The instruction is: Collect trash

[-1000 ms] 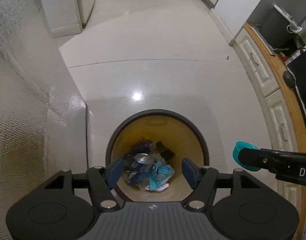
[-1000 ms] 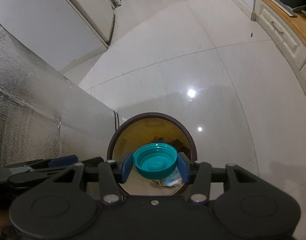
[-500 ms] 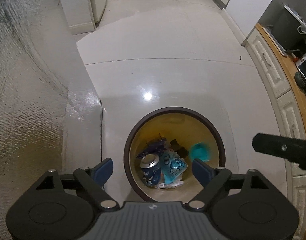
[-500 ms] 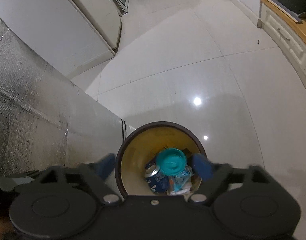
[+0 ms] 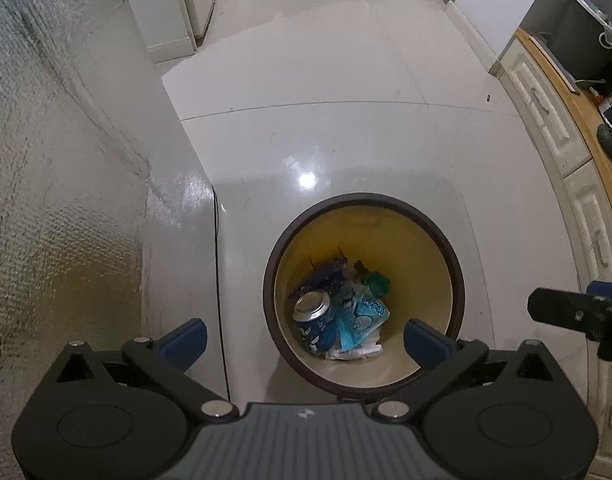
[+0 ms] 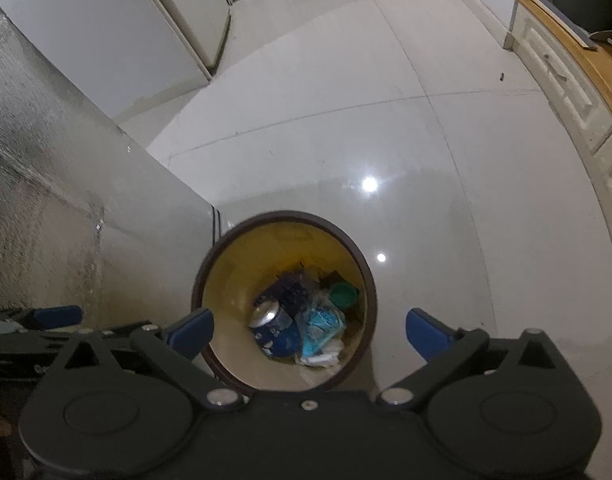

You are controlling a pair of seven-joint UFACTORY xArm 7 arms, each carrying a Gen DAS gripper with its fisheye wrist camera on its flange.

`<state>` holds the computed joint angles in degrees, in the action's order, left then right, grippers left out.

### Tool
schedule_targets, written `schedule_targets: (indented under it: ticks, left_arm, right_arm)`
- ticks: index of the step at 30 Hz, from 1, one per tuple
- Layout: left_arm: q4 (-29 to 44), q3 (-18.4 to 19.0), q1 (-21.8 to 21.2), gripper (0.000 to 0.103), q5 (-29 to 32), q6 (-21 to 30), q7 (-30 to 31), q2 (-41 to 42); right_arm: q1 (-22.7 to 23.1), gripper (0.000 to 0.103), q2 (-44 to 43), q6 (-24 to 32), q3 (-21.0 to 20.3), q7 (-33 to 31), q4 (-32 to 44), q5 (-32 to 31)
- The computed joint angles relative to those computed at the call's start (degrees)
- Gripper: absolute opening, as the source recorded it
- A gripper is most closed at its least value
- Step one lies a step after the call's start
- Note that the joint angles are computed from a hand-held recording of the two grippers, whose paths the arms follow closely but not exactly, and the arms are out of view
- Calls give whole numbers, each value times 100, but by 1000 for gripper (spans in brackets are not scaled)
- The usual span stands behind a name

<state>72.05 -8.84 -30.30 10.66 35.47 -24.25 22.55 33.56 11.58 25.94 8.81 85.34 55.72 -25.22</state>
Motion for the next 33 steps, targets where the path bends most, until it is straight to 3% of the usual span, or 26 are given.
schedule_targets:
  ticks: [9,18,22,26,33]
  left_arm:
    - [-252,-30,72,103,-97,308,-157,-334]
    - [-828,-167,152,103,-138,238,-375,-959]
    - [-955,-174,104,103,110,243,-590,-1254]
    - [-1025,-235,88,103,327,391,-859,-1615]
    - [-1342,-444,179,103,345,452,-1013,-2400]
  right_arm:
    - [67,103,-130,222,111,15,-73,121]
    - [95,103,-468,139,299,461,-417,157]
    - [77,103,-768,506,418,401,-458,182]
    - [5,103,-1218,780,573,800,-554,-95]
    - [-79,103,-1783,1455,990,869,-437,-165]
